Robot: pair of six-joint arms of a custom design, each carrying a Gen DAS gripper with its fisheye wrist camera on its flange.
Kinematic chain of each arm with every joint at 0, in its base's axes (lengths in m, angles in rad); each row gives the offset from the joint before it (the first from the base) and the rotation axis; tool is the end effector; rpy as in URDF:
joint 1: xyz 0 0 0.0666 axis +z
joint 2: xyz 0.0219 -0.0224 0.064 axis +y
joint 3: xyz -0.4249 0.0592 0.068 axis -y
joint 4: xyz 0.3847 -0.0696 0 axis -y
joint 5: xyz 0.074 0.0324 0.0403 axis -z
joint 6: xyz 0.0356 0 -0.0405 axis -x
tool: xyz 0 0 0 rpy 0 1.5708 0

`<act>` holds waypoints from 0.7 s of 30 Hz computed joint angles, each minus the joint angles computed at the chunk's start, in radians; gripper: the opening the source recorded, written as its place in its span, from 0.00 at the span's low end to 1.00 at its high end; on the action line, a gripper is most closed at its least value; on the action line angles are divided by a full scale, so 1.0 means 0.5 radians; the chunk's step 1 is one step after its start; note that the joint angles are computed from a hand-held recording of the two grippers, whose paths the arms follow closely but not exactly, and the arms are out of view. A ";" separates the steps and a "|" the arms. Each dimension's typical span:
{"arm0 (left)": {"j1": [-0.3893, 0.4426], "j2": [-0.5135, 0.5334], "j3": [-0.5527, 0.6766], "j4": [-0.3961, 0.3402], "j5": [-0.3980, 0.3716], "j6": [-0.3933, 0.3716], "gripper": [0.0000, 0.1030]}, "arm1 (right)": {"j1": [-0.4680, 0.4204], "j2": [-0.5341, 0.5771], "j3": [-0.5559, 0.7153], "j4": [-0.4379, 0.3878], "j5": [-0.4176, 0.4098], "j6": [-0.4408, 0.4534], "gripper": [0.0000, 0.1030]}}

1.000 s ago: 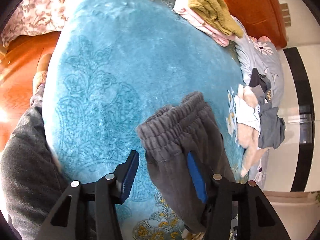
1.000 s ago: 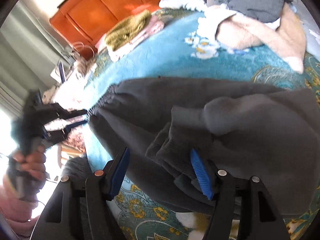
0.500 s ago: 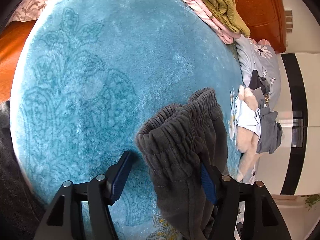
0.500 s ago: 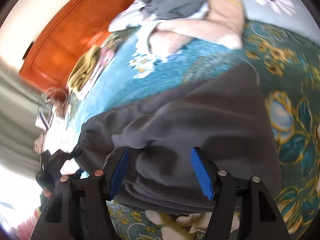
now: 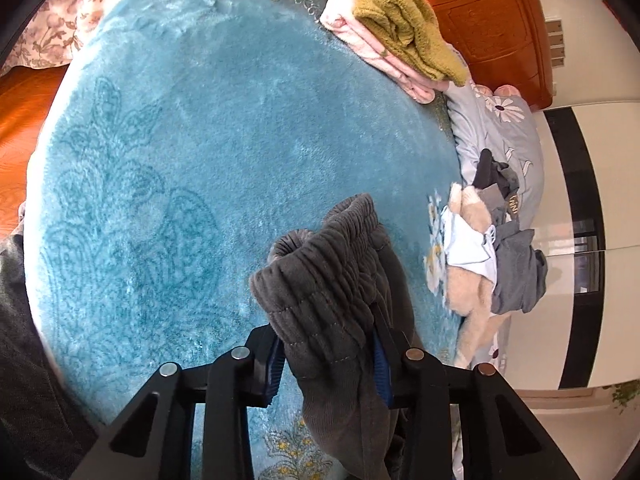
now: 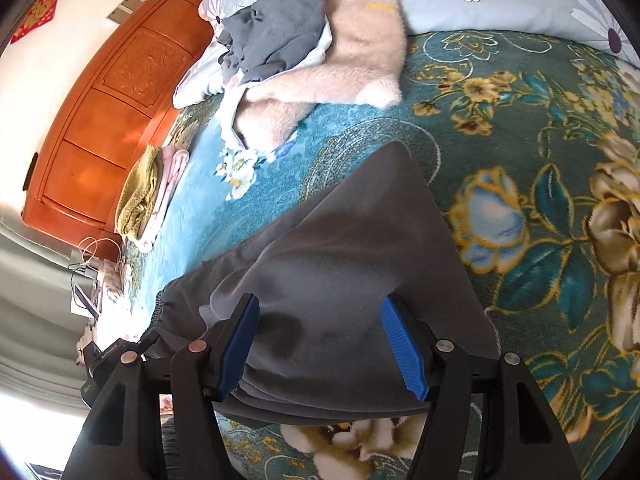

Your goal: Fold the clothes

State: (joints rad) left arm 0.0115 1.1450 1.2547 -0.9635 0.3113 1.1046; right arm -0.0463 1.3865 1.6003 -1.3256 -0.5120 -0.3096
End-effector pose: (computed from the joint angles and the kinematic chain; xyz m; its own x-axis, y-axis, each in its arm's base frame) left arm 0.3616 -0.0071 0.5063 -0.5088 -0.8563 -0.0891 -0.5878 0.4212 -0.6908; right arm 0.4335 -0.0030 0.5481 -0.9067 0.3079 -0.2882 0.1048 0.8264 0.5533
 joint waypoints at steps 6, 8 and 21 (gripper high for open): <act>0.147 -0.060 0.196 -0.170 -0.205 -0.247 0.37 | 0.015 -0.027 -0.016 0.011 -0.036 -0.003 0.63; 0.101 -0.043 0.308 -0.248 -0.312 -0.382 0.37 | 0.023 -0.030 -0.032 0.019 -0.055 -0.015 0.63; -1.015 0.505 1.195 -0.717 -1.308 -1.428 0.37 | 0.025 -0.058 -0.110 0.101 -0.167 -0.088 0.63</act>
